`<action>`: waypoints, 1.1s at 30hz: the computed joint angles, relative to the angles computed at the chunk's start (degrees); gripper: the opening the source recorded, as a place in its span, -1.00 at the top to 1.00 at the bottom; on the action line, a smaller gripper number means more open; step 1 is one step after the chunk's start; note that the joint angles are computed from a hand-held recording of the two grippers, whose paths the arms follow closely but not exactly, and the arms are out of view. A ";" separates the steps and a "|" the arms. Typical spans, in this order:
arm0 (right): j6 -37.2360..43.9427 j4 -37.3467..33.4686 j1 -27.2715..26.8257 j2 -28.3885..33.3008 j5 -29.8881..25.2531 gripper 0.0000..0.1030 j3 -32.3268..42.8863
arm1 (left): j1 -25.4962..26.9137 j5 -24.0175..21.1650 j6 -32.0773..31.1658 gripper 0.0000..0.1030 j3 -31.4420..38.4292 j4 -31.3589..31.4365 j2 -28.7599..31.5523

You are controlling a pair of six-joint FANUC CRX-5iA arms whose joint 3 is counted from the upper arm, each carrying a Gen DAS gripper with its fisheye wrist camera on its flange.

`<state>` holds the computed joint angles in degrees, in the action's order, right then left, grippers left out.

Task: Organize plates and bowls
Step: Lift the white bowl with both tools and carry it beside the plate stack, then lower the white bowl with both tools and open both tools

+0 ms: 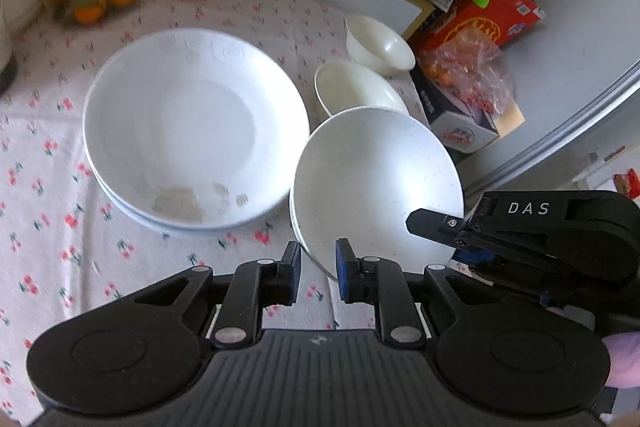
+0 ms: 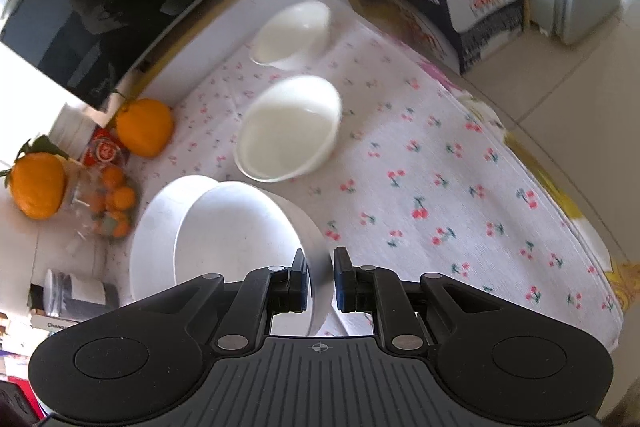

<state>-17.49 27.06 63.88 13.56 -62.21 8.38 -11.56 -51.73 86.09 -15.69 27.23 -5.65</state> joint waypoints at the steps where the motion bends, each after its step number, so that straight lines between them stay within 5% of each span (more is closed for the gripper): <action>1: -0.19 -0.86 -0.15 -0.38 0.36 0.74 -0.50 | 0.06 -0.23 -0.02 0.68 -0.07 0.44 0.28; 33: -2.54 -6.34 -2.56 -3.90 0.12 0.69 -5.90 | -2.47 -1.97 -2.26 0.63 1.21 0.04 3.62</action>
<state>-20.03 20.72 61.32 9.66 -62.10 2.48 -14.03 -53.70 83.83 -14.48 27.27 -2.03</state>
